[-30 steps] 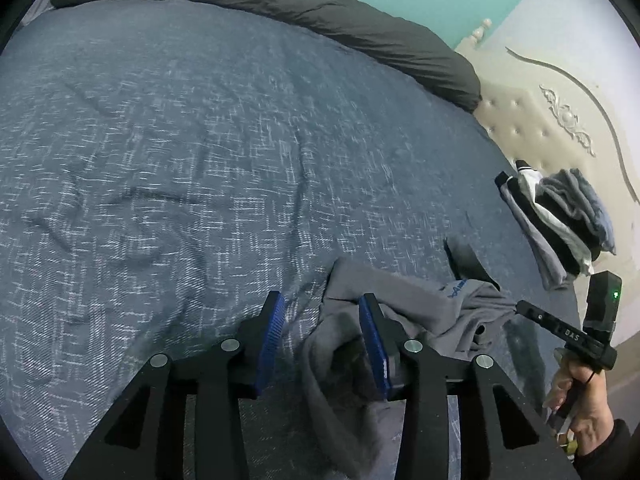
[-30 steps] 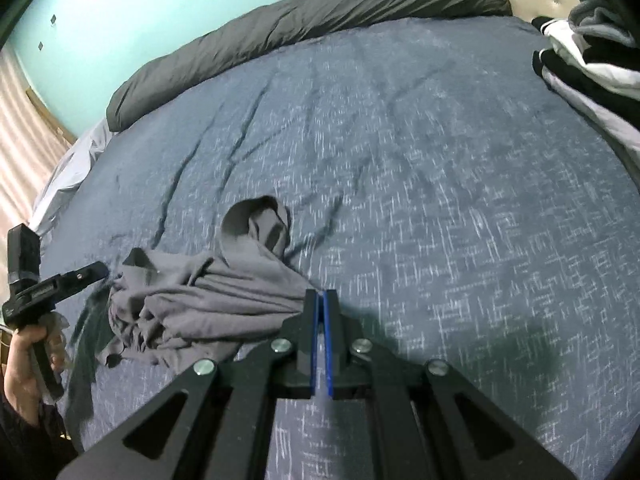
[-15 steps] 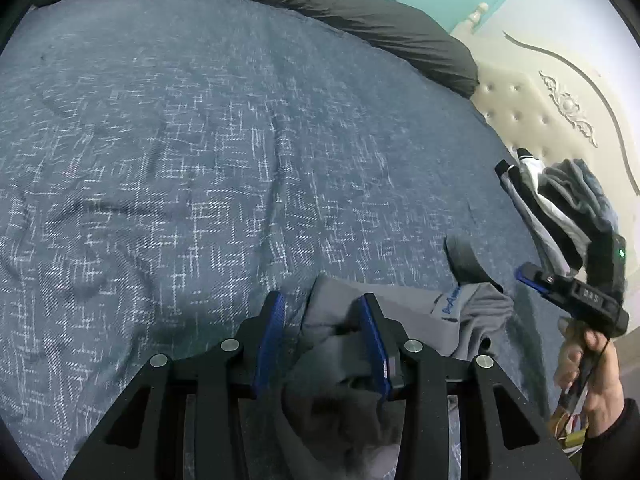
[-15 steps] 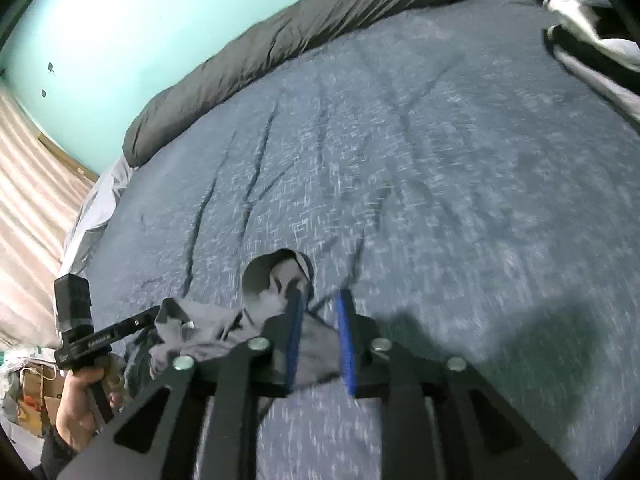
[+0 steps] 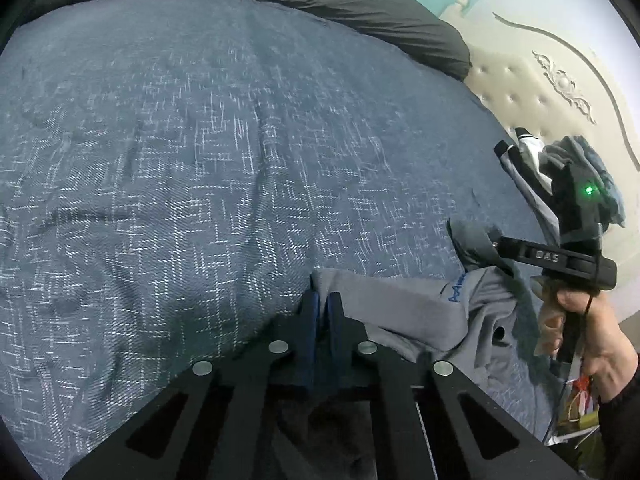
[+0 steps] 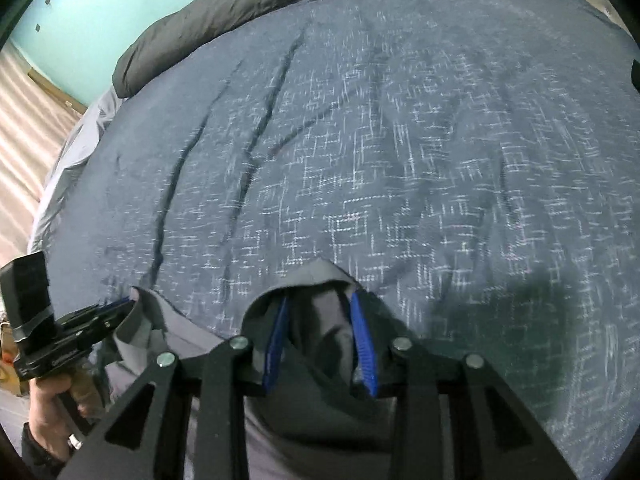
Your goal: Fold clothes
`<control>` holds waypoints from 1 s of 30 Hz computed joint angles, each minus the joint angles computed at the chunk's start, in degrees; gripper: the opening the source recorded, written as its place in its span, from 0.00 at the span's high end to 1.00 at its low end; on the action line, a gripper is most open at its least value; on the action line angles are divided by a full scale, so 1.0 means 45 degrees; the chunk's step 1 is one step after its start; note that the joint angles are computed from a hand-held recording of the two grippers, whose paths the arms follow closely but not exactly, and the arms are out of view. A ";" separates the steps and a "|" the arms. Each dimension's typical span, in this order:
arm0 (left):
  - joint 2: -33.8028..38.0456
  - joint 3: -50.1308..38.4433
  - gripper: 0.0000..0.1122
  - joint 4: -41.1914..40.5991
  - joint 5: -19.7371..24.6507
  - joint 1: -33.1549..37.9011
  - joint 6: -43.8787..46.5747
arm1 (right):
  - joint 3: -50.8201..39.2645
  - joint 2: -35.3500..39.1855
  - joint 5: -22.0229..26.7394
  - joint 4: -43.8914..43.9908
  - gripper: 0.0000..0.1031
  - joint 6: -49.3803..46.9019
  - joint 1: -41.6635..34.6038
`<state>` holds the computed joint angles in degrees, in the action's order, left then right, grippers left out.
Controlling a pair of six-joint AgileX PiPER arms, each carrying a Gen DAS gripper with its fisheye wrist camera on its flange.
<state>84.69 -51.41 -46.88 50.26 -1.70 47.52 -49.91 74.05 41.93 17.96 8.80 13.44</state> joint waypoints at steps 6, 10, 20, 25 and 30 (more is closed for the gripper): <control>-0.0990 0.0057 0.97 -0.0516 0.0579 0.1170 0.0452 | 0.0593 -0.1288 -0.0422 -0.0012 0.98 -0.0097 0.0026; -0.1785 -0.0154 0.97 -0.0773 0.1295 0.2364 0.0757 | 0.1022 -0.2833 -0.0347 0.0775 0.98 -0.0784 -0.0918; -0.2907 -0.0960 0.97 -0.1525 0.3280 0.5468 0.1650 | 0.1218 -0.4635 0.0170 0.4577 0.99 -0.3900 -0.3361; -0.2157 -0.0981 0.97 -0.1286 0.2844 0.5429 0.1730 | 0.0791 -0.3106 -0.0837 0.2201 0.99 -0.1553 -0.1401; -0.1126 -0.1010 0.97 -0.0878 0.1840 0.4709 0.1314 | 0.0483 -0.1664 -0.1369 0.0330 0.98 0.0414 -0.0675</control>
